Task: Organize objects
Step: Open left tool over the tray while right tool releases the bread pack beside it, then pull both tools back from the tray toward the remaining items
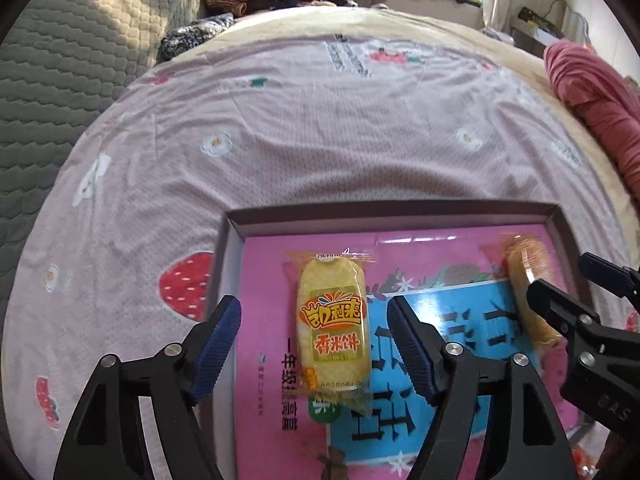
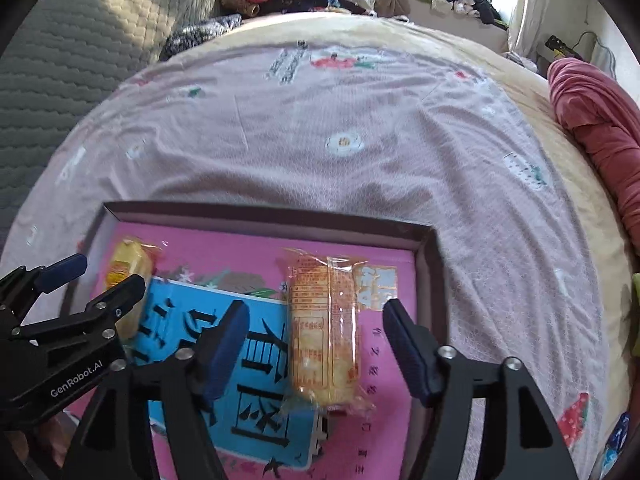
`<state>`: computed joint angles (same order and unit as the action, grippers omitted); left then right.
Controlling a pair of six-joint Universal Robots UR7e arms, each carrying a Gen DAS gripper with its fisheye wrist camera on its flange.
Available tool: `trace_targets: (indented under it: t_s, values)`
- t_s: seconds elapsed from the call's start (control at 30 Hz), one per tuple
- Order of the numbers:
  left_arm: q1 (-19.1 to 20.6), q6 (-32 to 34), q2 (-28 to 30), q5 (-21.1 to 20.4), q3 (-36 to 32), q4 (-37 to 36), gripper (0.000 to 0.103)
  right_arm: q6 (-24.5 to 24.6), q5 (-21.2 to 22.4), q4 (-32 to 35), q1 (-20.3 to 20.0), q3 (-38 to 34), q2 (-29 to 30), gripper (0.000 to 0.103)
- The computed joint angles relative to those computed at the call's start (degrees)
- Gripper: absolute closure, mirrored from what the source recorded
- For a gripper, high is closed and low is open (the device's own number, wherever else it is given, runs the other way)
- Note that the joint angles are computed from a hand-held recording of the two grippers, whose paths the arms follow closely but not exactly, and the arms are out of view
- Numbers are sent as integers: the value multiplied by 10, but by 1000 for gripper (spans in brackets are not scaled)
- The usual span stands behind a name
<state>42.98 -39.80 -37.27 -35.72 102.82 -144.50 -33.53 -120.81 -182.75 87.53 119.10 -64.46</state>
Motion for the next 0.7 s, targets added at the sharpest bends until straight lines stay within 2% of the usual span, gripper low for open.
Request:
trace_targets:
  t_s: [0.13, 0.2, 0.3, 0.4, 0.47, 0.57, 0.7]
  values:
    - [-29, -15, -38, -3, 38, -15, 26, 2, 33, -21, 14, 48, -62, 23]
    - [-48, -36, -65, -9, 63, -17, 26, -5, 52, -57, 25, 88, -105, 17]
    - [-90, -57, -113, -15, 128, -67, 25, -17, 71, -124, 43, 151, -162, 10]
    - [-153, -98, -161, 9, 205, -87, 23, -21, 111, -146, 51, 215, -230, 4]
    - [-188, -144, -187, 21, 238, -56, 23, -33, 141, -159, 50, 258, -271, 2]
    - [-237, -227, -232, 10, 289, -14, 23, -39, 166, -176, 46, 317, -321, 1]
    - [-293, -322, -272, -3, 345, 26, 23, -45, 155, -200, 41, 369, -353, 1]
